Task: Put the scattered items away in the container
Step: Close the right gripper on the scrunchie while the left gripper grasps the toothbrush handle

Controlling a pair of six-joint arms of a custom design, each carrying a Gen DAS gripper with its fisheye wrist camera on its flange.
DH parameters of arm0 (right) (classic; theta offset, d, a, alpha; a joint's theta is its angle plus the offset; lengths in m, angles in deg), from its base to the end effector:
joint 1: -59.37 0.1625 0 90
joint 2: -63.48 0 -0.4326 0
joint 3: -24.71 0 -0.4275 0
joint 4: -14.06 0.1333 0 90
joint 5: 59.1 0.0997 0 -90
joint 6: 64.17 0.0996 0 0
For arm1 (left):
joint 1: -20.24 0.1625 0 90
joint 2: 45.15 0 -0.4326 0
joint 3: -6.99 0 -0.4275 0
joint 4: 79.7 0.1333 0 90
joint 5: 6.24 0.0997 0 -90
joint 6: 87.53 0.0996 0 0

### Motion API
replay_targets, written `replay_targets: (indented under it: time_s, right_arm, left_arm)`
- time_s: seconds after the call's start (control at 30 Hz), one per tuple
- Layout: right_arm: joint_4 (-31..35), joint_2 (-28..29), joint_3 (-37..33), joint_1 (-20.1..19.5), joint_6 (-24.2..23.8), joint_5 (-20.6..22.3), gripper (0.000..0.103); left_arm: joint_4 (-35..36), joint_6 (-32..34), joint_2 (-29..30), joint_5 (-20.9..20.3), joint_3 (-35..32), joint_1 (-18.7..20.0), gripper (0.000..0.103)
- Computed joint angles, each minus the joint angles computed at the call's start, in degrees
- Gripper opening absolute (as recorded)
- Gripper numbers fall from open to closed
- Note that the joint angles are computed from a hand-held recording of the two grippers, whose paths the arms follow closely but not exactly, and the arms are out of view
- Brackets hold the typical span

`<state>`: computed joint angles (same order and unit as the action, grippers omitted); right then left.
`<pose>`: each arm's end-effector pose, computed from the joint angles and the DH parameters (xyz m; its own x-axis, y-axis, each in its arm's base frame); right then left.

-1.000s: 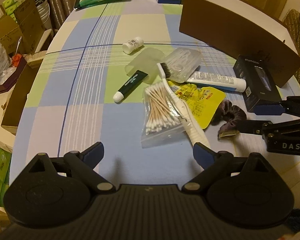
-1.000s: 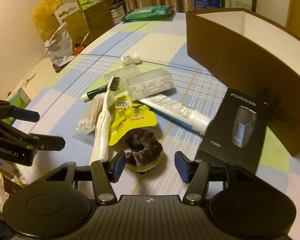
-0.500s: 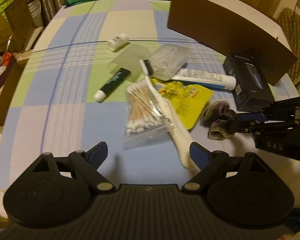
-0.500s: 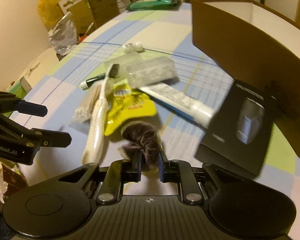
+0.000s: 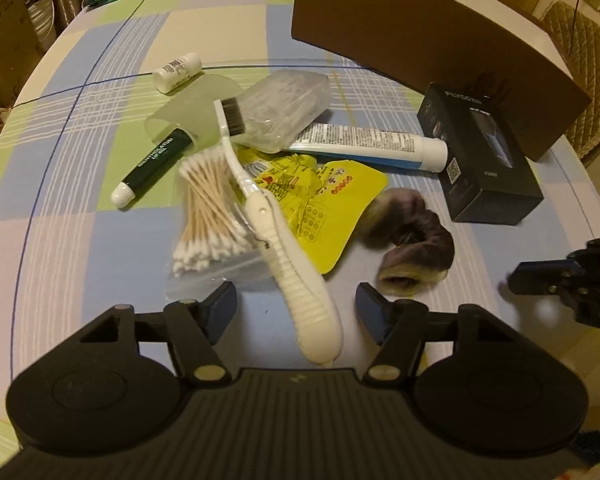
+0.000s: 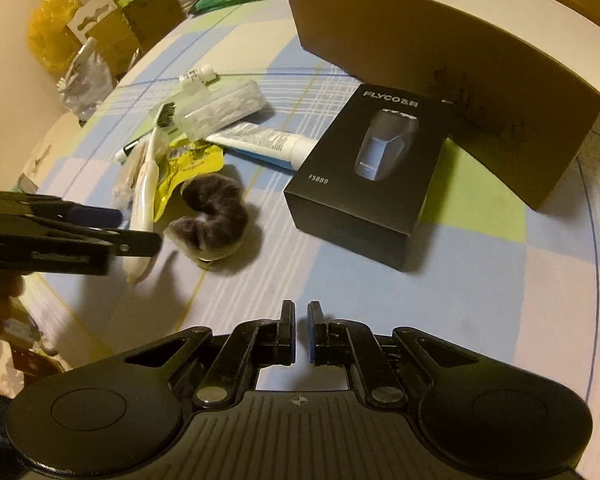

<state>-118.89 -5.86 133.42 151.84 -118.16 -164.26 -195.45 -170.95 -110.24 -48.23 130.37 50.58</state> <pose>0.1325 -0.5835 0.2064 -0.5326 -0.8214 0.2040 -0.8059 0.5658 0.1744 -0.2881 -0.4088 0.0814 -0.7220 -0.3337 -0.6061 0.0904 0.8230 -0.5608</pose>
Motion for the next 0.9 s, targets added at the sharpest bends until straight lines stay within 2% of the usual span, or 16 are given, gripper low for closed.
replay_targets:
  time_s: [0.03,0.07,0.13,0.17,0.23,0.27,0.3,0.5,0.6,0.73,0.8,0.87,0.9]
  right_arm:
    - [0.10,0.05,-0.07,-0.05,-0.11,0.05,0.004]
    - [0.16,0.12,-0.14,-0.08,-0.27,0.05,0.004]
    - [0.56,0.20,-0.35,-0.16,-0.83,0.22,0.007]
    - [0.83,0.19,-0.48,-0.26,-1.16,0.48,0.012]
    - [0.80,0.38,-0.62,-0.14,-1.43,1.05,0.028]
    - [0.62,0.43,-0.52,-0.07,-1.76,1.53,0.042]
    - [0.60,0.41,-0.51,-0.02,-2.20,2.11,0.050]
    - [2.32,1.25,-1.28,0.46,-3.33,2.71,0.054]
    - [2.84,1.52,-1.46,0.55,-3.35,2.60,0.055]
    - [2.86,1.57,-1.44,0.71,-3.78,2.69,0.056]
    - [2.58,1.57,-1.42,0.66,-3.72,2.79,0.056]
    - [2.42,1.50,-1.35,0.62,-3.60,2.93,0.056]
    - [2.51,1.49,-1.39,0.60,-3.59,3.07,0.056]
  left_arm:
    - [0.41,-0.20,0.40,0.24,-0.21,0.14,0.041]
    - [1.36,-0.61,0.81,0.78,-0.45,0.07,0.039]
    - [3.14,-0.75,1.19,1.40,-0.75,-0.18,0.027]
    - [3.36,-0.87,0.99,1.36,-0.61,-0.35,0.026]
    - [3.42,-2.11,0.04,0.58,0.12,-0.81,0.024]
    - [3.96,-3.08,-0.51,-0.02,0.49,-1.20,0.023]
    - [4.45,-3.55,-1.06,-0.60,0.95,-1.70,0.023]
    - [7.20,-4.78,-3.24,-4.48,2.40,-4.36,0.024]
    - [8.06,-6.05,-2.80,-3.81,1.66,-3.71,0.034]
    - [8.82,-6.05,-1.18,-1.35,0.17,-2.02,0.035]
    - [9.17,-5.20,-0.46,0.13,-0.30,-1.44,0.034]
    - [8.50,-4.50,-0.32,1.31,-0.03,-1.28,0.021]
    - [8.37,-4.15,-0.29,1.58,0.04,-1.30,0.019]
